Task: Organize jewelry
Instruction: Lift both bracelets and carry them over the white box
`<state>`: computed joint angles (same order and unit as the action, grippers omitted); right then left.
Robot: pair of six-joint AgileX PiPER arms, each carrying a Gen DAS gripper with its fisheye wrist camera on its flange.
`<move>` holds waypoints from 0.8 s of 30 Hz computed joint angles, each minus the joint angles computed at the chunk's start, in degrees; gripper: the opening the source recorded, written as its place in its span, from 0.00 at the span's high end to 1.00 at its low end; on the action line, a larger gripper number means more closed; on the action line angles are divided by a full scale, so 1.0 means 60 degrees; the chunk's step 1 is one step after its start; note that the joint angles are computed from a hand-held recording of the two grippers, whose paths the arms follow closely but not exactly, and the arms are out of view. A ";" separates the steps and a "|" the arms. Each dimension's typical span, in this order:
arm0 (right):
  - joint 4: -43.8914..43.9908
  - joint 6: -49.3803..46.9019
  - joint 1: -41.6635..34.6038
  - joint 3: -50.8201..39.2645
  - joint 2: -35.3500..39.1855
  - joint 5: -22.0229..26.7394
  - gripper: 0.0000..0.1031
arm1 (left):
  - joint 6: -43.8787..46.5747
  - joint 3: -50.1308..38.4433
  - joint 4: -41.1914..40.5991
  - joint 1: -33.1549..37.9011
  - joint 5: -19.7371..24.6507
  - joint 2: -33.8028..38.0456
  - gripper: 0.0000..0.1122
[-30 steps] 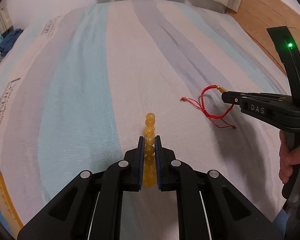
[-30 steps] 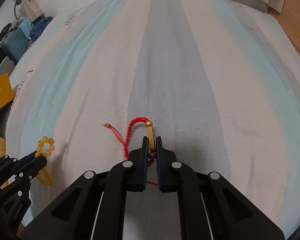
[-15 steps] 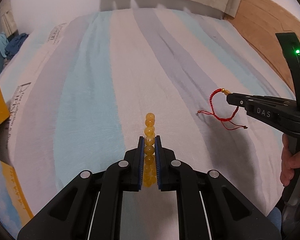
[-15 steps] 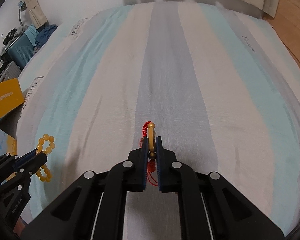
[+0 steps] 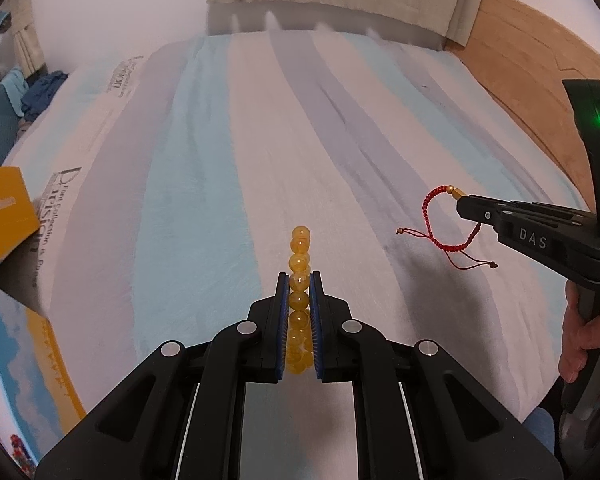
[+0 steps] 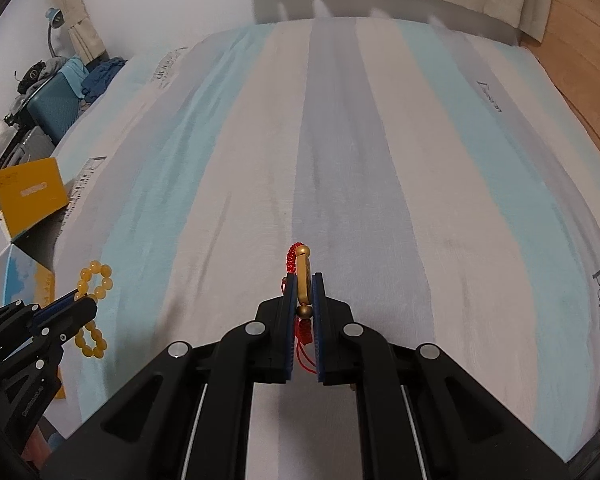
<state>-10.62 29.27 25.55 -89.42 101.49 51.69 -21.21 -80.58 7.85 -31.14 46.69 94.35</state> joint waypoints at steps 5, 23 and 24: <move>-0.0187 0.0303 0.0345 0.0052 -0.0353 0.0185 0.94 | -0.0044 0.0292 0.0007 0.0046 0.0158 -0.0535 0.92; -0.0922 0.1384 0.2282 -0.1090 -0.0478 0.1277 0.94 | 0.0059 0.1685 0.0015 0.0789 0.0779 -0.2922 0.92; -0.0972 0.1445 0.2434 -0.1245 -0.0400 0.1346 0.94 | 0.0152 0.1758 -0.0035 0.0913 0.0817 -0.3052 0.92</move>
